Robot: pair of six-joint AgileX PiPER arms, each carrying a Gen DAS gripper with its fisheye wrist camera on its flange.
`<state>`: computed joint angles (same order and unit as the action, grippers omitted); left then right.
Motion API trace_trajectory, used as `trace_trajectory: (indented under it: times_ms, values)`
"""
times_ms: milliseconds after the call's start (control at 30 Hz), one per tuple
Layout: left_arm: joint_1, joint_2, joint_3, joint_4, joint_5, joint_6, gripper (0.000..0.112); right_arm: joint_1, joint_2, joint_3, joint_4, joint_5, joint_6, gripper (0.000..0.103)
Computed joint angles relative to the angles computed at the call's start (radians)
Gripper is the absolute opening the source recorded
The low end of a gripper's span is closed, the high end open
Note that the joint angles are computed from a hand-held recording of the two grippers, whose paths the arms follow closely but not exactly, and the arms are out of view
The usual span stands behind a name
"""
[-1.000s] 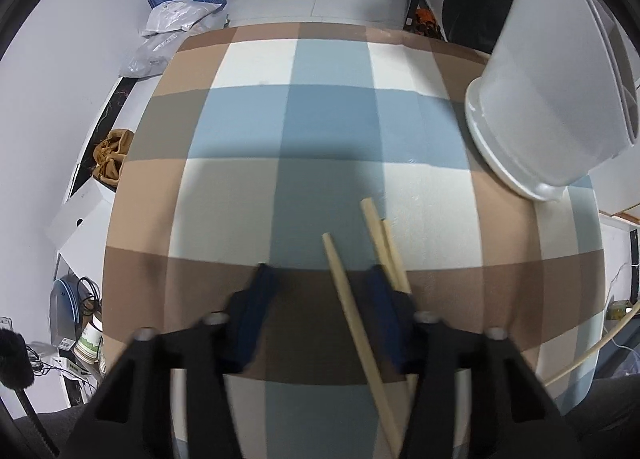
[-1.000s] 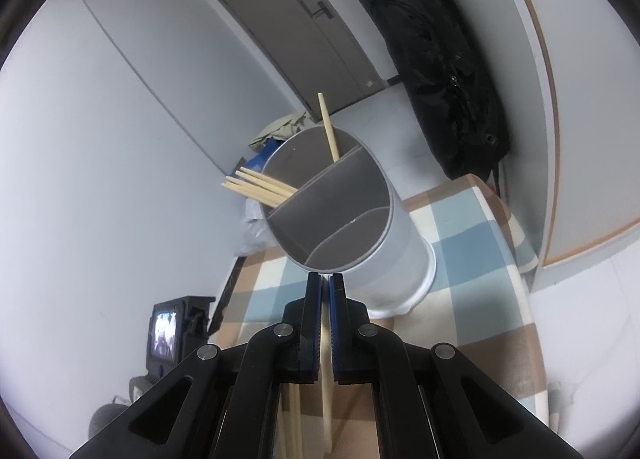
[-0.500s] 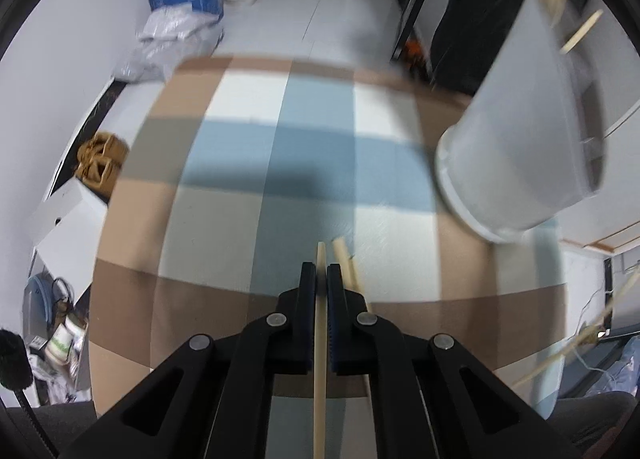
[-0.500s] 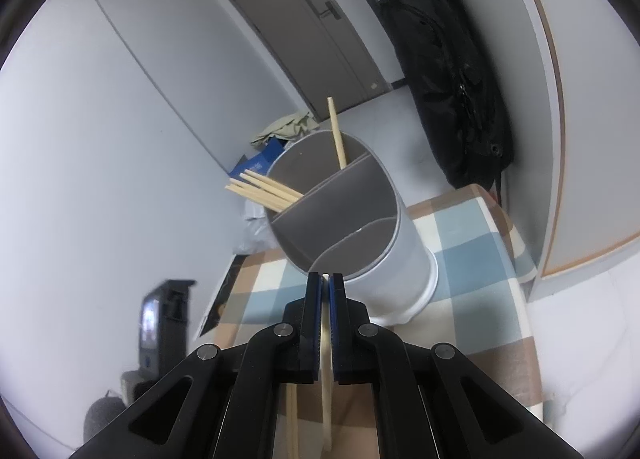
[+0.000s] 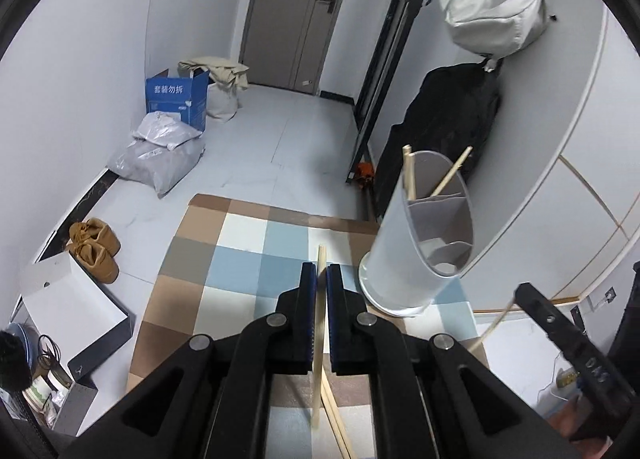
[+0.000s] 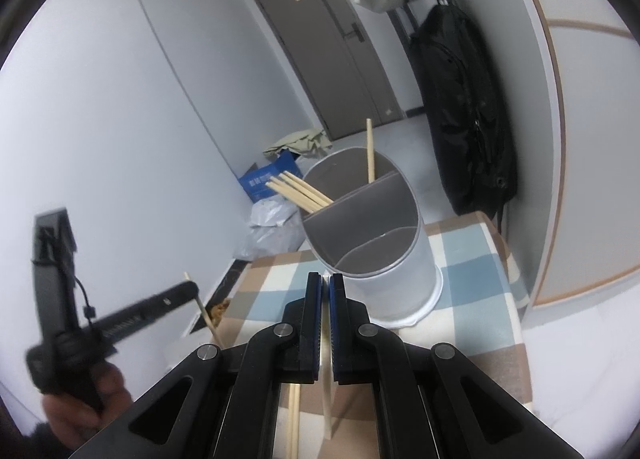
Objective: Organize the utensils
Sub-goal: 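Carry both held chopsticks up over the white utensil holder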
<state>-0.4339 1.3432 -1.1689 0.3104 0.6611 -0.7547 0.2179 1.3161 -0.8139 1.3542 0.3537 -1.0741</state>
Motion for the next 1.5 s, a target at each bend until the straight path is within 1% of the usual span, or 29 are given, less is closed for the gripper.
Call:
trace_trajectory:
  times_ms: [67,200,300,367,400,533,567,667,767,933,1100,1200,1267,1400,1500]
  values:
    - [0.014,0.002,-0.003,-0.026,-0.009,0.040,0.001,0.032,-0.019,0.010,-0.008,-0.039,-0.012,0.003]
    - [-0.002,-0.009,-0.021,-0.014,0.012,0.058,0.001,0.099,-0.045,0.025,-0.026,-0.117,-0.024,0.003]
    - [-0.023,-0.022,-0.039,-0.004,0.039,0.066,0.001,0.122,-0.063,0.031,-0.030,-0.148,-0.028,0.003]
    - [-0.041,-0.027,-0.060,0.002,0.059,0.067,0.001,0.124,-0.072,0.030,-0.036,-0.151,-0.021,0.003]
    - [-0.043,-0.025,-0.074,-0.002,0.066,0.077,0.001,0.125,-0.075,0.024,-0.077,-0.154,0.018,0.003]
    - [-0.065,-0.022,-0.120,-0.008,0.088,0.091,0.001,0.107,-0.087,0.004,-0.126,-0.144,0.067,0.003]
    - [-0.066,-0.017,-0.139,-0.024,0.092,0.108,0.001,0.102,-0.093,-0.003,-0.157,-0.140,0.101,0.003]
    - [-0.065,-0.005,-0.171,-0.053,0.097,0.133,0.001,0.073,-0.104,-0.018,-0.190,-0.116,0.134,0.003]
    - [-0.058,0.021,-0.225,-0.099,0.107,0.171,0.001,0.045,-0.109,-0.049,-0.278,-0.092,0.212,0.003]
    - [-0.041,0.079,-0.348,-0.181,0.130,0.229,0.001,-0.019,-0.096,-0.144,-0.388,-0.023,0.291,0.003]
    - [-0.019,0.136,-0.474,-0.246,0.142,0.265,0.001,-0.058,-0.050,-0.306,-0.505,0.050,0.378,0.003]
    - [0.008,0.178,-0.559,-0.298,0.154,0.292,0.001,-0.060,-0.020,-0.402,-0.561,0.079,0.403,0.003]
    - [0.035,0.216,-0.628,-0.343,0.170,0.319,0.000,-0.057,0.015,-0.488,-0.600,0.106,0.422,0.003]
    - [0.076,0.279,-0.738,-0.383,0.187,0.344,0.000,-0.045,0.095,-0.649,-0.666,0.156,0.460,0.003]
    - [0.111,0.319,-0.805,-0.415,0.200,0.360,0.000,-0.040,0.148,-0.737,-0.671,0.181,0.456,0.003]
